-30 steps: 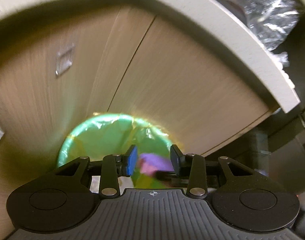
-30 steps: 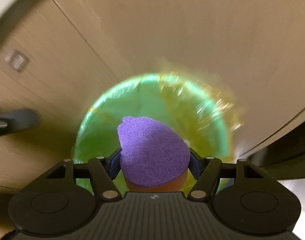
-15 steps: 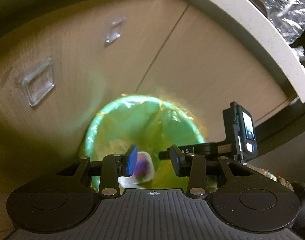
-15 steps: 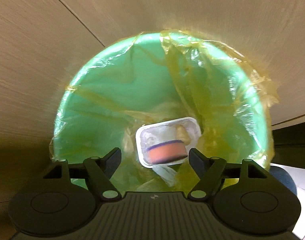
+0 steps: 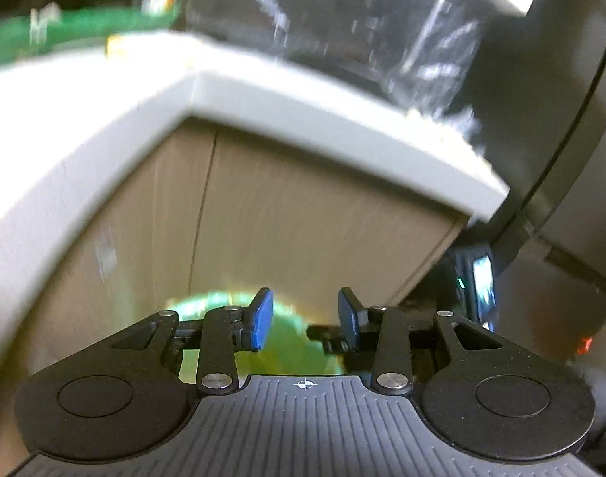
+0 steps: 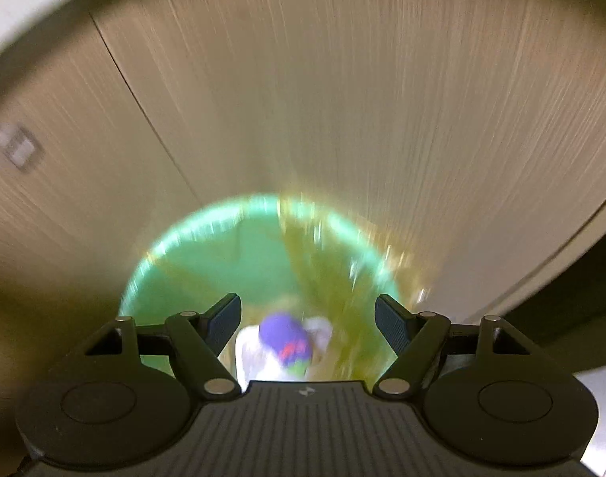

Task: Collect trash
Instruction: 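Open the left tool dropping the ginger while the right tool releases the sponge, then raise both tools out of the cabinet back toward the counter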

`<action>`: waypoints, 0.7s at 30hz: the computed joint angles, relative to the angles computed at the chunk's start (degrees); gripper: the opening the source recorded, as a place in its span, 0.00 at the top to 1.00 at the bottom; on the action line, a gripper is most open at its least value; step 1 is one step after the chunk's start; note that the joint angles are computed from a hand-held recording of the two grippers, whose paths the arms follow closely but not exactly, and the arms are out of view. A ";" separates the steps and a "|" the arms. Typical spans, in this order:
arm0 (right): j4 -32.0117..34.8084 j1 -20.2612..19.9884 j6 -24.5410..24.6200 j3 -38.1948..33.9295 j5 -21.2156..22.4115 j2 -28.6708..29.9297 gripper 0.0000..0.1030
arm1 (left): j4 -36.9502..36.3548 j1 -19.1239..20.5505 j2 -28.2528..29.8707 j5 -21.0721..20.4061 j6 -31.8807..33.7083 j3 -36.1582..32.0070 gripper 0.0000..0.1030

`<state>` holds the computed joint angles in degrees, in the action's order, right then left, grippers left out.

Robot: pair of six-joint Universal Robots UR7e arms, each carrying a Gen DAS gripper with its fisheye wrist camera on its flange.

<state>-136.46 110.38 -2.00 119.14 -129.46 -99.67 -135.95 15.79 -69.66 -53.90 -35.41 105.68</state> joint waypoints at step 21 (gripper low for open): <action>-22.67 16.24 -19.19 -14.99 -1.69 11.12 0.21 | -8.82 -7.79 -3.02 34.41 9.10 -10.23 0.61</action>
